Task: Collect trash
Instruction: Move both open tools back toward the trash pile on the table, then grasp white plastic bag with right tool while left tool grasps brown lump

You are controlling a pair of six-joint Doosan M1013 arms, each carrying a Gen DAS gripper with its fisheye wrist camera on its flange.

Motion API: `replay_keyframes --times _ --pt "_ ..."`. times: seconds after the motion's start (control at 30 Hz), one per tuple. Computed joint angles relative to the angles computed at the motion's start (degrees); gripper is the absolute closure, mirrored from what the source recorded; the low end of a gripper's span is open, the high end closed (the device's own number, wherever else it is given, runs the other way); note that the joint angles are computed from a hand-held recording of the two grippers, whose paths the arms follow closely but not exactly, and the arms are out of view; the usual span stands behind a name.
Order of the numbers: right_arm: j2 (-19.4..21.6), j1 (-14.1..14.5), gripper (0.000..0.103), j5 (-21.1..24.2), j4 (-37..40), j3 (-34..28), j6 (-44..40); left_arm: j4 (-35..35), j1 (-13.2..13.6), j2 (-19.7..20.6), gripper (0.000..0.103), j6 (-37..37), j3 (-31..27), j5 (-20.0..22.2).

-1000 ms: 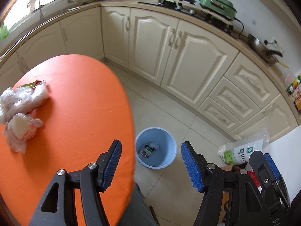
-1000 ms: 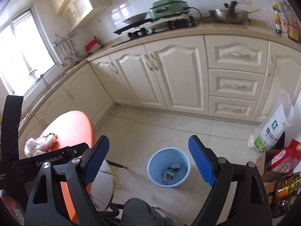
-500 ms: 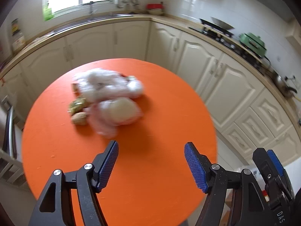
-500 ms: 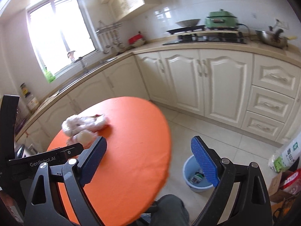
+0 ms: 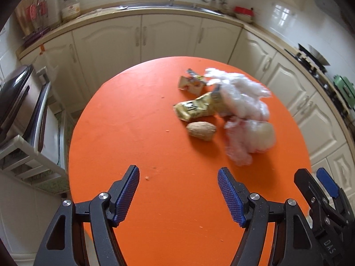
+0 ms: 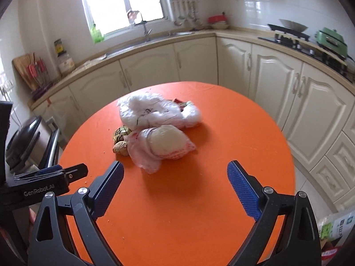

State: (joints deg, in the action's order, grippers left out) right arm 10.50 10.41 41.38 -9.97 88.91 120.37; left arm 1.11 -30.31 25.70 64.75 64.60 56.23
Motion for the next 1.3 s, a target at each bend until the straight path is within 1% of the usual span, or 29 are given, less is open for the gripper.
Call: replay_keyframes --times 0.13,0.2,0.23,0.33,0.47,0.5,0.53,0.57,0.67,0.7,0.77,0.9,0.97,1.07,1.1,1.17,1.2,1.27,1.3 --pt "4.5 -0.5 0.007 3.6 4.4 -3.9 -5.5 -1.7 1.6 3.0 0.034 -0.9 -4.1 3.5" --pt "6.0 -0.8 0.007 4.2 5.9 -5.1 -6.7 -2.6 2.2 4.8 0.034 -1.3 -6.3 5.1" --pt "6.8 -0.7 0.007 4.8 5.5 -5.9 -6.6 -3.7 2.9 5.6 0.034 -0.4 -7.3 5.9" --pt "9.8 -0.6 0.007 6.9 4.7 -8.7 -7.6 -4.6 3.6 7.9 0.034 0.4 -10.5 8.6" --pt "11.3 -0.8 0.007 7.0 5.3 -9.4 -8.9 -6.0 4.1 10.7 0.034 1.1 -14.5 10.8" --pt "11.3 -0.8 0.007 6.2 5.0 -9.2 -8.6 -6.1 4.1 11.5 0.034 1.1 -15.7 11.3" --pt "11.1 -0.9 0.011 5.2 5.0 -8.8 -8.3 -6.3 4.1 12.0 0.034 1.4 -16.3 11.7" --pt "10.9 -1.0 0.022 4.3 5.1 -8.4 -7.9 -6.5 4.1 12.4 0.034 1.6 -16.8 11.9" --pt "10.1 -1.5 0.035 3.0 6.2 -7.6 -8.5 -7.3 4.1 12.3 0.034 2.0 -16.4 12.0" --pt "9.8 -1.7 0.036 2.5 7.0 -7.2 -9.2 -7.2 3.9 12.7 0.034 1.8 -17.1 12.2" --pt "9.0 -2.2 0.044 1.1 9.0 -6.1 -10.2 -6.9 3.7 13.0 0.034 1.8 -17.5 12.1" --pt "7.5 -3.2 0.052 -0.6 11.9 -4.4 -11.2 -6.9 3.2 13.7 0.034 1.8 -18.7 12.2" --pt "6.4 -3.8 0.059 -1.9 13.0 -3.4 -11.8 -6.1 2.5 14.6 0.034 1.8 -20.3 12.8" --pt "5.2 -4.4 0.063 -3.5 13.2 -2.5 -11.3 -6.0 1.9 16.2 0.034 2.1 -22.5 13.4" --pt "5.2 -4.6 0.063 -3.2 13.7 -2.5 -12.0 -6.0 1.8 16.8 0.033 2.2 -23.4 13.8" --pt "5.6 -5.2 0.063 -2.0 16.6 -2.9 -16.3 -6.0 1.5 18.0 0.033 2.6 -25.0 14.4" --pt "5.5 -5.5 0.062 -3.2 17.8 -2.6 -16.9 -5.4 1.4 18.3 0.032 2.6 -25.5 14.6" --pt "5.9 -6.1 0.055 -3.0 20.2 -2.7 -18.5 -4.7 1.2 18.8 0.031 2.6 -26.0 14.6" --pt "6.2 -6.2 0.051 -2.5 19.8 -3.1 -18.3 -4.6 1.1 19.0 0.030 2.6 -26.2 14.7"
